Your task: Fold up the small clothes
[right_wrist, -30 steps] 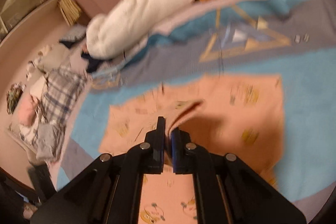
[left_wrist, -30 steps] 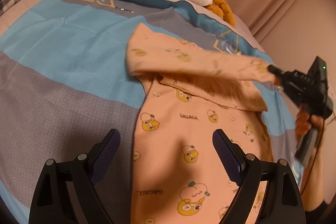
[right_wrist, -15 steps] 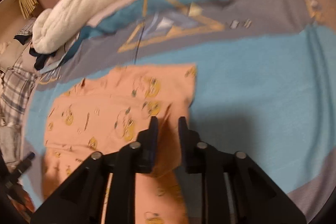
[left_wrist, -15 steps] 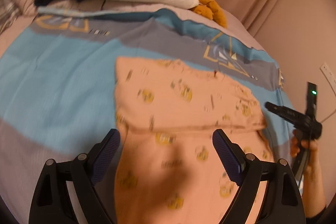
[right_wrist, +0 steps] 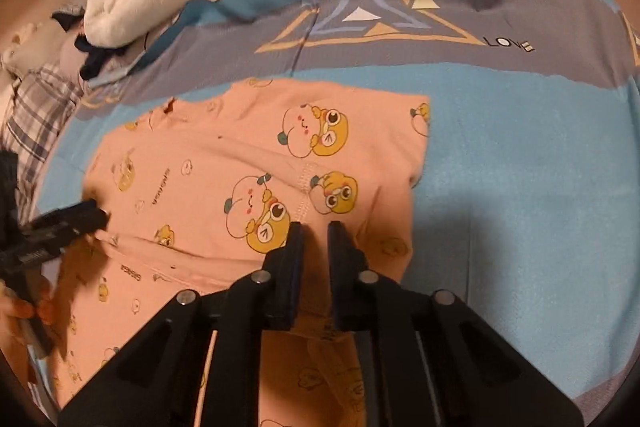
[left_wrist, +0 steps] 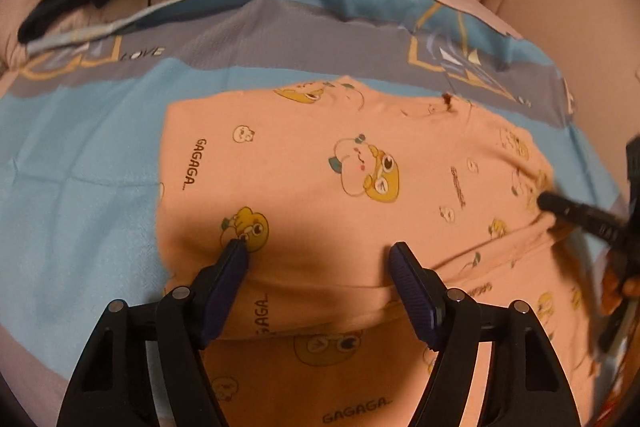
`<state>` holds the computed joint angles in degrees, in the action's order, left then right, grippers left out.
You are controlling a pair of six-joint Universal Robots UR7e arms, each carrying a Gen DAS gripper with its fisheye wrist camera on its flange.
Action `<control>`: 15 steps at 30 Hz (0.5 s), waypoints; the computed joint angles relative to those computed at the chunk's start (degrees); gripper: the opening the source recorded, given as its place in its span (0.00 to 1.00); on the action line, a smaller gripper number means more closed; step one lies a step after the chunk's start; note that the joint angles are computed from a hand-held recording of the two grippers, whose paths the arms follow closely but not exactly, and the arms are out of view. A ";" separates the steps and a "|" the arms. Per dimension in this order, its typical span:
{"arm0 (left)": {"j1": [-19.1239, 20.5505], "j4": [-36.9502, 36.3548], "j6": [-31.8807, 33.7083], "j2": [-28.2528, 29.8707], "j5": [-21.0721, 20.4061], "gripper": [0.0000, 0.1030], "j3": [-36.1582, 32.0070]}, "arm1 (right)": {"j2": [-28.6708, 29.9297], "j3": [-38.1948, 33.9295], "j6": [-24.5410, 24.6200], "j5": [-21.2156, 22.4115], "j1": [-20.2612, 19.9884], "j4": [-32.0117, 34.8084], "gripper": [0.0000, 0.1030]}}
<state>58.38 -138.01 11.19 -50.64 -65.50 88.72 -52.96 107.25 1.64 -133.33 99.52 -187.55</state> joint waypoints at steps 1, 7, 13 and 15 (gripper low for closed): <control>-0.26 0.22 0.45 -0.43 0.62 0.72 0.49 | -0.37 0.53 0.55 -0.26 0.15 -0.03 0.09; 0.46 2.26 -2.77 -8.01 -2.36 0.74 5.43 | -2.50 5.06 3.25 -2.19 3.25 -2.62 0.31; 3.13 5.79 -9.12 -17.11 -5.07 0.82 11.10 | -6.95 15.34 8.58 0.13 5.82 -8.22 0.49; 4.18 7.22 -11.49 -19.98 -6.41 0.82 13.01 | -7.58 18.98 11.29 -0.10 6.54 -11.24 0.56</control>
<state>62.57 -130.79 -0.30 -70.61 -71.91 101.73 -60.54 126.23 12.93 -133.43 106.06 -198.78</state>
